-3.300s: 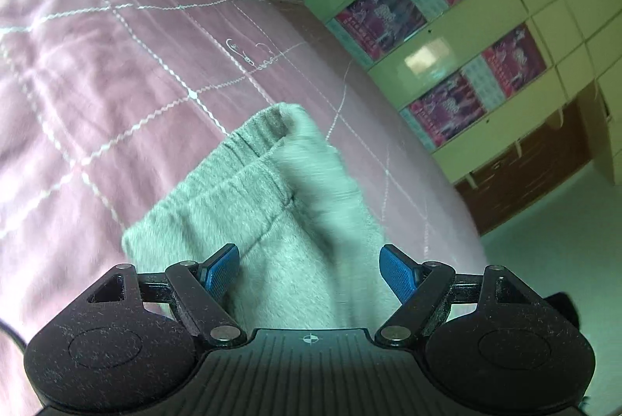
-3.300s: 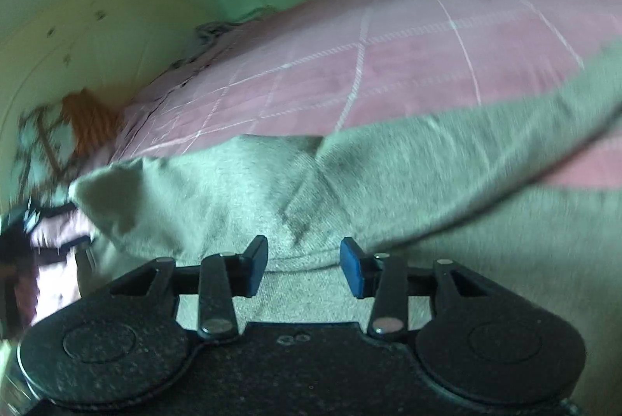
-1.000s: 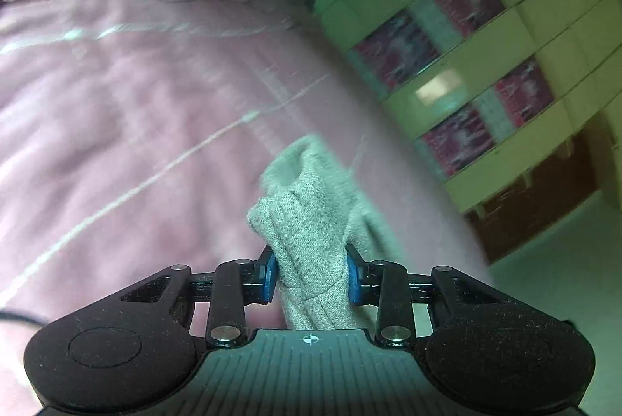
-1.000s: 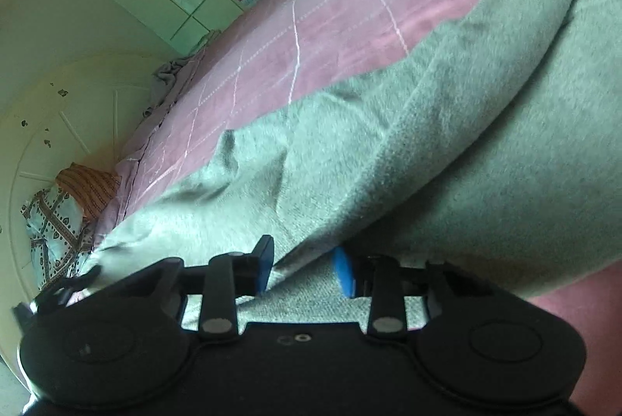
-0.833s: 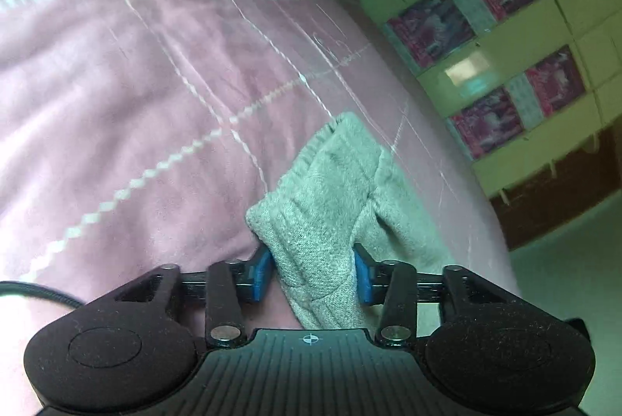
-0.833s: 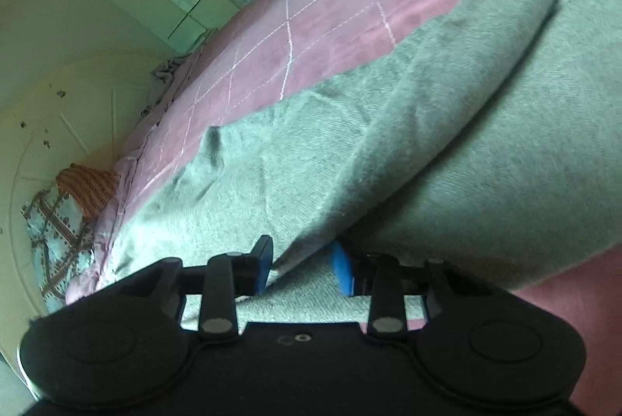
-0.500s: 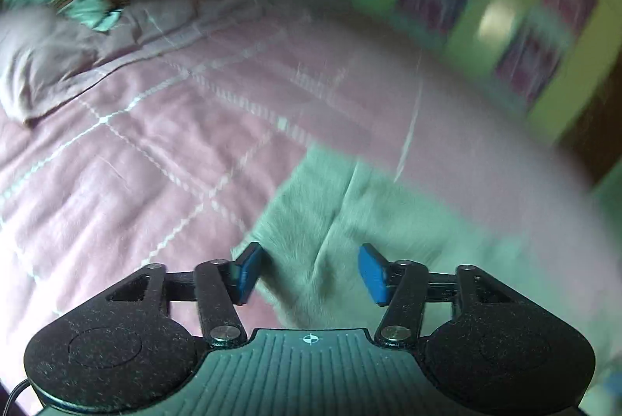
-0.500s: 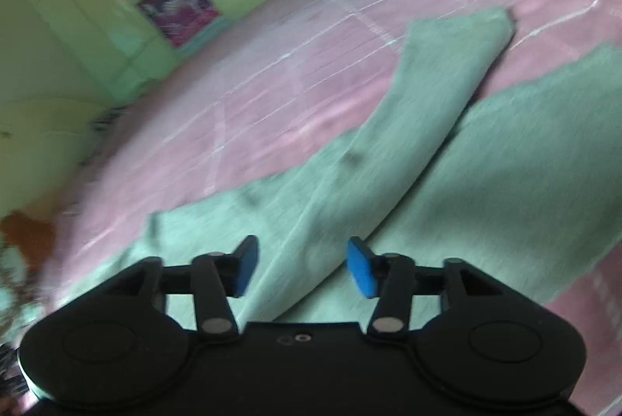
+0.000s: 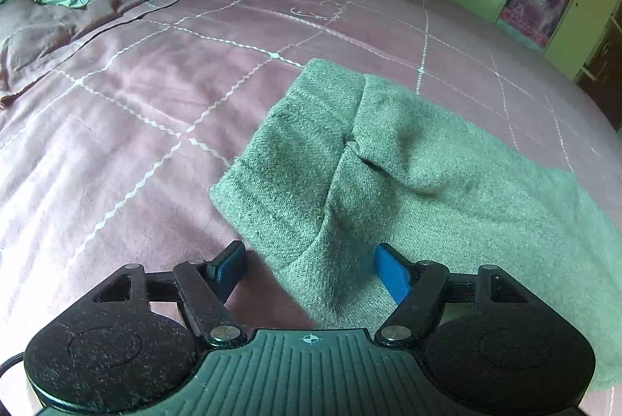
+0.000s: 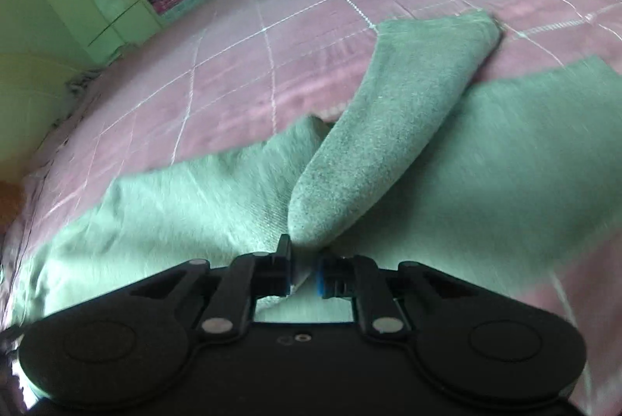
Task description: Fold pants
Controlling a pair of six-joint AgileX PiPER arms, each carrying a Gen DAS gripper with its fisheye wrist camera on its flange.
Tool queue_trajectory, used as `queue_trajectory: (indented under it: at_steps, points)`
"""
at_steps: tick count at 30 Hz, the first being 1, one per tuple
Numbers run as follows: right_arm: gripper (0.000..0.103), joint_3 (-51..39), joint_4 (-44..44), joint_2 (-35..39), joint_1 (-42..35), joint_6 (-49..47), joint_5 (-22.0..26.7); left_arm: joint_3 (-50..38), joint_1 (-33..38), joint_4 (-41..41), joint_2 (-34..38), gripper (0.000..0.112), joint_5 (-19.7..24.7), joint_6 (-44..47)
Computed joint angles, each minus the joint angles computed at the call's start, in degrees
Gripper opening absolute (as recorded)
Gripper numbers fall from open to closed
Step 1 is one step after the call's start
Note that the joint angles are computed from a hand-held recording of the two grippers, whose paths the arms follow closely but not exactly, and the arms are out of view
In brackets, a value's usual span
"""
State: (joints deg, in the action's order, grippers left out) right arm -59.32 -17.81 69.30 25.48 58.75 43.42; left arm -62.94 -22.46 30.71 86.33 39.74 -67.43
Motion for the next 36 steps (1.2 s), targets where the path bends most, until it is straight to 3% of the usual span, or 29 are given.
queue_trajectory:
  at_steps: [1, 4, 5, 6, 7, 9, 12, 17, 19, 20, 24, 26, 29, 31, 33, 34, 36]
  points:
    - [0.012, 2.48, -1.97, -1.53, 1.54, 2.87, 0.07, 0.24, 0.12, -0.05, -0.04, 0.073, -0.40, -0.05]
    - [0.019, 9.19, 0.42, -4.45, -1.15, 3.78, -6.10, 0.44, 0.97, -0.97, 0.10, 0.073, -1.39, 1.51]
    - [0.033, 8.91, -0.06, -4.80, -1.21, 4.38, -5.92, 0.76, 1.13, -1.13, -0.10, 0.073, -1.81, 1.75]
    - [0.054, 7.43, -2.82, -4.88, -0.23, 6.26, -3.90, 1.20, 1.23, -1.09, -0.33, 0.073, -2.30, 1.61]
    - [0.057, 6.09, -7.52, -4.85, 1.40, 9.03, -2.20, 1.53, 1.22, -0.88, -0.49, 0.073, -2.66, 1.17]
    - [0.057, 2.12, -11.93, -3.09, 2.12, 8.68, 0.95, 1.93, 0.92, 0.12, -0.53, 0.074, -2.95, -0.07]
    - [0.057, -6.00, -7.99, 3.06, -1.88, -1.60, 3.32, 2.00, 0.60, 1.08, -0.31, 0.074, -2.96, -0.88]
    - [0.060, -18.94, -4.36, 16.38, -5.38, -17.57, 12.85, 2.03, 1.43, -0.78, -0.53, 0.075, -3.63, 1.43]
    - [0.052, -16.01, -1.74, 13.97, -7.11, -20.78, 11.82, 2.55, 1.62, -0.81, -0.82, 0.075, -4.33, 1.79]
    - [0.009, -13.11, 1.31, 10.83, -8.87, -22.70, 8.47, 2.94, 1.62, -0.49, -0.98, 0.075, -4.75, 1.58]
    - [0.004, -3.08, 5.46, -2.67, -13.17, -22.09, 3.81, 3.81, 1.35, 0.48, -1.38, 0.075, -5.56, 1.54]
    - [0.004, 1.97, 6.10, -7.84, -14.91, -20.63, 4.64, 3.75, 1.43, 0.19, -1.33, 0.076, -5.64, 2.22]
    - [0.004, 8.87, 17.54, -11.08, -24.58, -28.82, 3.11, 3.54, 1.62, -0.65, -1.32, 0.076, -5.51, 3.30]
    - [0.021, 8.46, 20.68, -11.89, -26.71, -31.49, 2.70, 3.49, 1.65, -0.74, -1.28, 0.076, -5.50, 3.37]
    - [0.051, 6.22, 14.65, -11.70, -22.85, -28.97, 1.71, 3.47, 1.52, -0.37, -1.23, 0.077, -5.39, 3.04]
    - [0.055, 4.90, 12.00, -10.87, -20.92, -29.07, 0.99, 3.35, 1.35, -0.08, -1.11, 0.078, -5.22, 2.71]
    - [0.054, 1.04, 6.39, -6.62, -17.51, -30.24, 0.15, 3.02, 1.01, 0.39, -0.76, 0.079, -4.84, 2.36]
